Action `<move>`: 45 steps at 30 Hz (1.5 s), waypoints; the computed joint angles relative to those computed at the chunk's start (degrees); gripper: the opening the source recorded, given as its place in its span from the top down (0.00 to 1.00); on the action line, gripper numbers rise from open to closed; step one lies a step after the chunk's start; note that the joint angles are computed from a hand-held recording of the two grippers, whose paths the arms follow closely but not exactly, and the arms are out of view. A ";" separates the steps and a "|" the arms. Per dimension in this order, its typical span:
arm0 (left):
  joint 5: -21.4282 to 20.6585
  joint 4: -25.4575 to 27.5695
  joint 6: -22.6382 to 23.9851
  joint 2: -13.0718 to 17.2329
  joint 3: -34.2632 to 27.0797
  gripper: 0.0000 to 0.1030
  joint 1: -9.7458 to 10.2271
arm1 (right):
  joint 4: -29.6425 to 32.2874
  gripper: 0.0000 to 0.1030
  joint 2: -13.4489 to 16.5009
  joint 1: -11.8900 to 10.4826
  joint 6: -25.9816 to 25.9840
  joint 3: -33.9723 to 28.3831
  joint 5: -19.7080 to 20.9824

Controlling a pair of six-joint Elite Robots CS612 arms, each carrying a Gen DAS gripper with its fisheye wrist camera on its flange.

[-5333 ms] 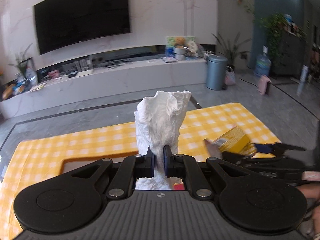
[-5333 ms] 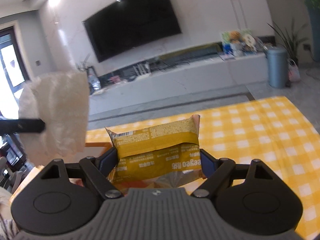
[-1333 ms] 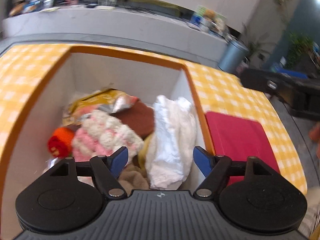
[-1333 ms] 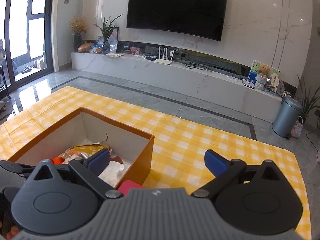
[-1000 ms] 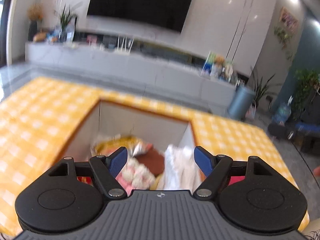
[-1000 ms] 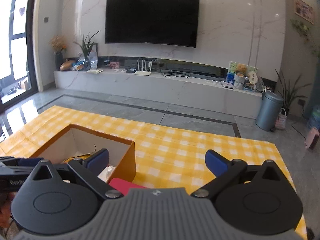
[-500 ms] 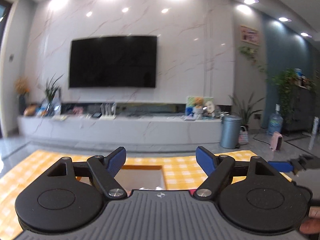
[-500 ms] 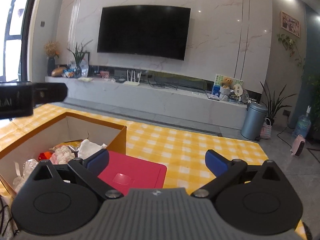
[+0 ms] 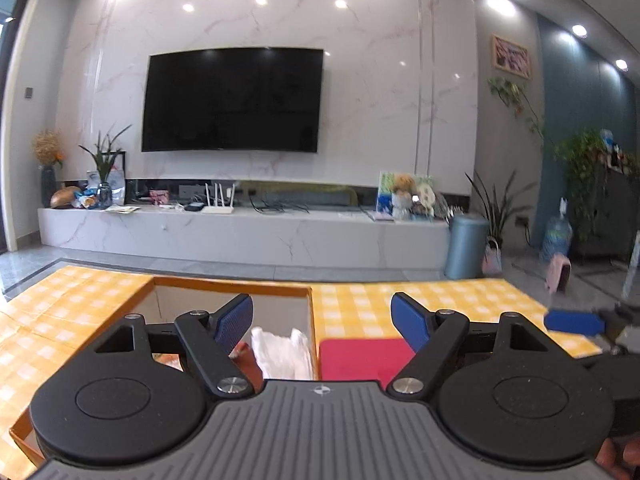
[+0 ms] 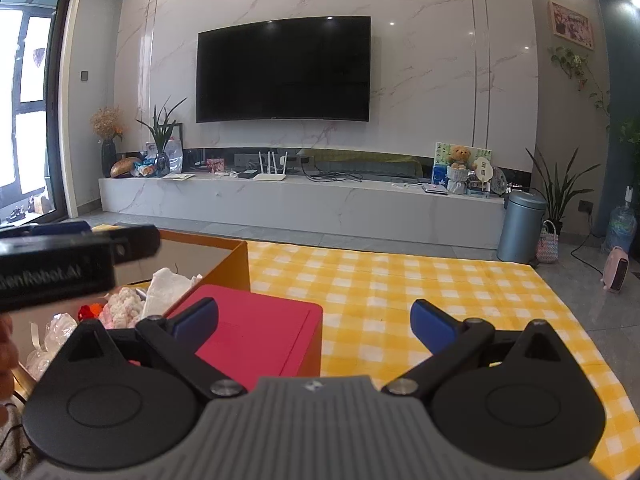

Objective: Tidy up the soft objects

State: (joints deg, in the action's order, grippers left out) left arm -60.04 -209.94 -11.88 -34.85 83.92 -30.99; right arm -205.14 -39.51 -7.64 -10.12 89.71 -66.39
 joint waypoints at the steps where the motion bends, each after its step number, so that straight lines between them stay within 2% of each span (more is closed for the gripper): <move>1: 0.43 0.26 0.48 0.04 -0.10 0.13 -0.11 | -0.03 0.03 0.03 0.06 -0.20 -0.05 0.06; 3: 3.13 0.29 1.62 0.34 -0.25 0.14 -0.70 | -0.35 0.03 0.13 0.17 -0.86 -0.12 0.00; 6: 3.17 -0.41 4.68 0.49 -0.18 0.14 -0.97 | -0.80 0.03 0.18 0.19 -2.17 0.11 -0.37; 8: 3.40 -0.22 4.50 0.37 -0.10 0.14 -1.05 | -1.27 0.03 0.31 0.23 -2.39 0.06 -0.88; 12: 1.20 -1.54 4.49 0.39 0.20 0.14 -0.82 | -1.10 0.03 0.37 0.20 -1.47 -0.08 -0.19; 14: 1.89 -1.26 4.39 0.36 0.14 0.14 -0.98 | -1.25 0.03 0.45 0.19 -1.22 -0.08 -0.12; 20: 2.15 1.74 -0.14 -0.28 0.54 0.14 -0.85 | -1.66 0.03 0.55 0.21 -0.54 -0.05 -0.42; 23: 3.63 1.39 0.35 -0.25 0.49 0.12 -1.11 | -1.75 0.03 0.56 0.03 0.33 -0.07 0.23; 26: 5.67 -1.79 2.14 0.50 0.18 0.11 -1.55 | -2.09 0.03 0.64 -0.13 0.81 -0.08 0.62; 28: 6.43 -2.12 2.12 0.54 0.15 0.11 -1.72 | -2.79 0.03 0.74 -0.13 1.16 -0.09 0.40; 38: 3.76 1.53 -0.10 -0.45 0.80 0.11 -1.03 | -2.17 0.03 0.56 -0.06 0.19 0.01 -0.03; 42: 4.30 1.02 1.54 -0.20 0.70 0.11 -1.09 | -1.85 0.03 0.52 0.07 0.01 0.09 -0.43; 45: 1.60 1.23 0.19 -0.57 1.26 0.11 -0.69 | -1.78 0.03 0.51 -0.02 0.32 0.09 -0.12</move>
State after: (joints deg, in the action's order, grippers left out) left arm -58.44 -208.71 -11.69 -35.42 85.18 -31.68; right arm -206.92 -39.00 -7.66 -9.79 89.80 -66.51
